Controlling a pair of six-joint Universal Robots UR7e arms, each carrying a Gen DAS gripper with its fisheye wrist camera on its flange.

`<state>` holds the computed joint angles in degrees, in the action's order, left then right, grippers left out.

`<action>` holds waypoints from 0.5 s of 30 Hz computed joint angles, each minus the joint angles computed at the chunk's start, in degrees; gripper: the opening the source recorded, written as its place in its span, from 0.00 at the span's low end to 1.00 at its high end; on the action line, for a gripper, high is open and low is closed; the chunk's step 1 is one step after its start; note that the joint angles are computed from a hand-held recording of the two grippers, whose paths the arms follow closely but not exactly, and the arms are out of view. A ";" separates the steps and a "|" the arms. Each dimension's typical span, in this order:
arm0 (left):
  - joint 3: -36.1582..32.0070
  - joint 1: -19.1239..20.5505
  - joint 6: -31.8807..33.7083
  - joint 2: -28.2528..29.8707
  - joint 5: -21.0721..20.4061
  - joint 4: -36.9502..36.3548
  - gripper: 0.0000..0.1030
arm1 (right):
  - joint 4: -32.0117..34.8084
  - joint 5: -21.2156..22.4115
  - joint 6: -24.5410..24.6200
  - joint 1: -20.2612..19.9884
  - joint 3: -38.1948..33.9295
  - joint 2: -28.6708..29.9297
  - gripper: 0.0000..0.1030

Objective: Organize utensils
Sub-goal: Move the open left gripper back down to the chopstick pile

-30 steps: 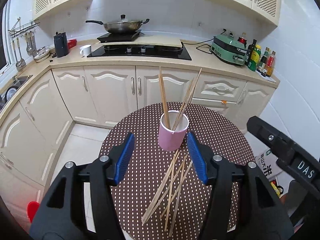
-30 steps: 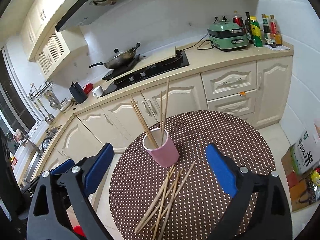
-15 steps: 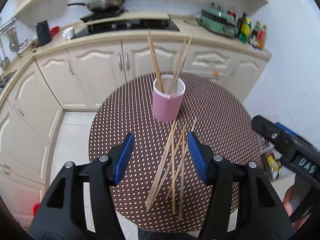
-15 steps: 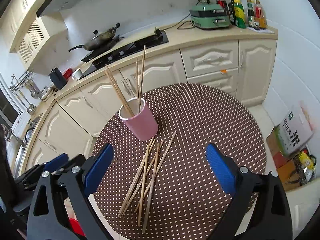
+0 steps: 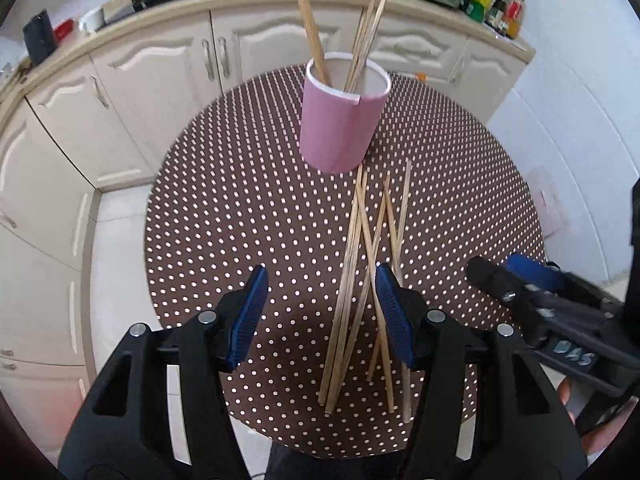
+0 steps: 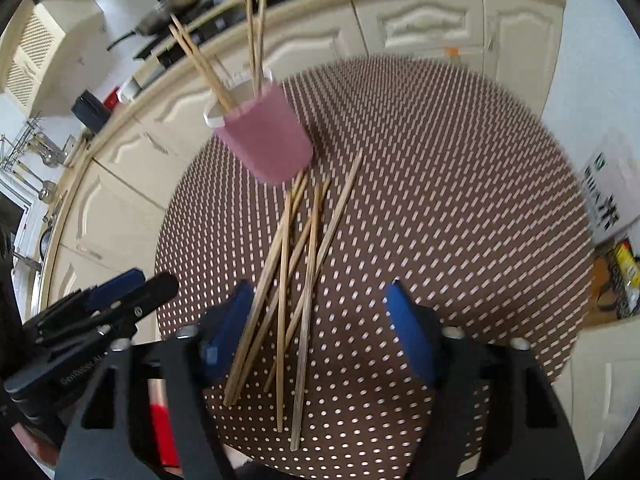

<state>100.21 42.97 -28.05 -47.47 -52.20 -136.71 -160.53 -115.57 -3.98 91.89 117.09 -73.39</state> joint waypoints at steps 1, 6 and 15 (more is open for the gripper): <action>-0.18 0.41 0.43 0.22 -0.53 0.04 0.54 | 1.29 1.04 1.15 -0.75 -0.32 0.51 0.49; -1.88 2.62 2.98 2.07 -2.63 2.26 0.54 | 3.78 1.79 3.39 -2.04 -1.56 2.94 0.33; -4.87 5.66 5.21 4.06 -5.22 6.57 0.54 | 5.77 0.79 6.57 -1.76 -4.59 7.54 0.17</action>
